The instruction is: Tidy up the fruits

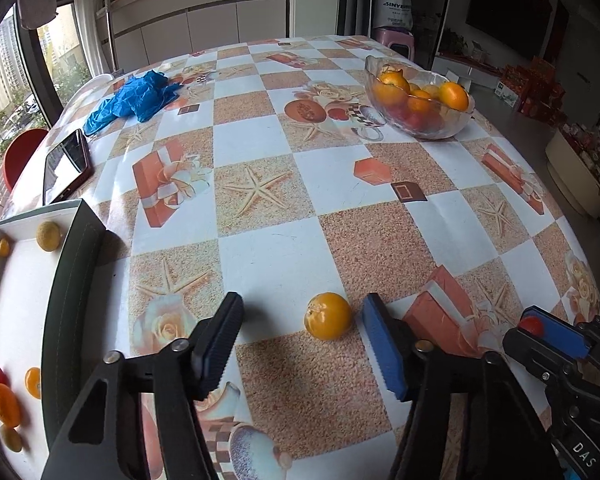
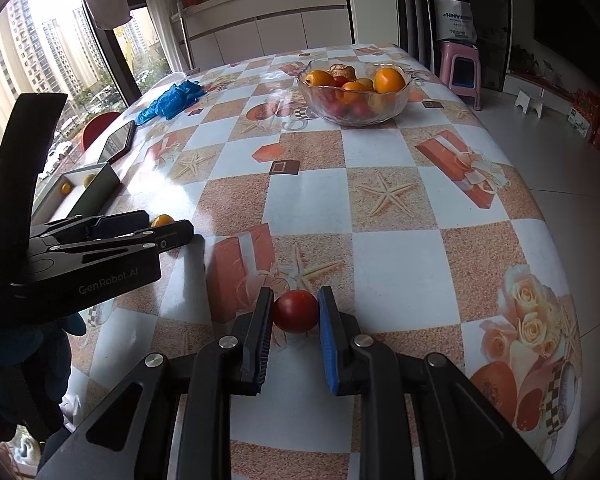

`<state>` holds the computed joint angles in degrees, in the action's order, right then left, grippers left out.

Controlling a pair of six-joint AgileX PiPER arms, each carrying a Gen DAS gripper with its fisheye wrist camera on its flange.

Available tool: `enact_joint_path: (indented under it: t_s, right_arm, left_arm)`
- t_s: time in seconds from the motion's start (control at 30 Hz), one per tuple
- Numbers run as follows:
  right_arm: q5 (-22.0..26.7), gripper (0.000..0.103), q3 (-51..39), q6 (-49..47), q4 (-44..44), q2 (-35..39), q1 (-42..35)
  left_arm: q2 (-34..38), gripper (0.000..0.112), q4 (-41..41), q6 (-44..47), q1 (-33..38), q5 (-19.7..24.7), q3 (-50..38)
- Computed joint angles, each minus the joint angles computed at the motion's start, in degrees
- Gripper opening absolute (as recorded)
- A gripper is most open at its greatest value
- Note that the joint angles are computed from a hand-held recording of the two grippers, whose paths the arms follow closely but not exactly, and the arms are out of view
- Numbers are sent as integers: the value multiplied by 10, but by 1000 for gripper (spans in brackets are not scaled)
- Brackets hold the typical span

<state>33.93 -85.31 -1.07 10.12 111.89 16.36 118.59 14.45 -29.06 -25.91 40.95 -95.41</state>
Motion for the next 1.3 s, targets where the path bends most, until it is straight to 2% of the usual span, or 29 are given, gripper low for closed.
enact_joint_path:
  t_s: [0.07, 0.13, 0.27, 0.6, 0.7, 0.87, 0.9, 0.93, 1.0, 1.03, 1.07, 1.17, 1.3]
  right_arm:
    - [0, 24, 1, 3, -2, 2, 2]
    - [-2, 24, 5, 8, -4, 2, 3]
    - [-14, 24, 20, 19, -16, -6, 9]
    - [-36, 24, 48, 49, -43, -22, 28]
    - [-39, 24, 58, 54, -50, -28, 33]
    - [-54, 26, 74, 87, -93, -35, 44]
    - [-59, 33, 76, 94, -101, -35, 45]
    - [-62, 49, 77, 107, -115, -35, 47]
    - [-61, 66, 74, 151, -165, -31, 56]
    - [-62, 66, 73, 164, -183, -28, 58]
    - [-67, 66, 75, 179, -203, -27, 62]
    - [-78, 69, 75, 202, -234, -22, 67]
    - [-94, 81, 77, 232, -264, -15, 72]
  left_arm:
    - [-1, 31, -19, 23, 1, -5, -1]
    - [-1, 24, -30, 36, 2, -6, -3]
    - [-22, 24, -35, 35, 5, -35, 37]
    - [-141, 24, 54, -79, 9, -122, 237]
    - [-164, 24, 81, -112, 10, -134, 274]
    - [-169, 24, 139, -171, 6, -137, 289]
    - [-168, 25, 152, -181, 3, -135, 289]
    - [-166, 25, 165, -190, 0, -135, 288]
    - [-161, 37, 185, -203, -3, -133, 285]
    - [-159, 61, 188, -208, -3, -131, 283]
    - [-160, 72, 201, -227, -2, -135, 288]
    - [-159, 72, 217, -249, 4, -151, 297]
    - [-150, 76, 217, -237, 2, -153, 288]
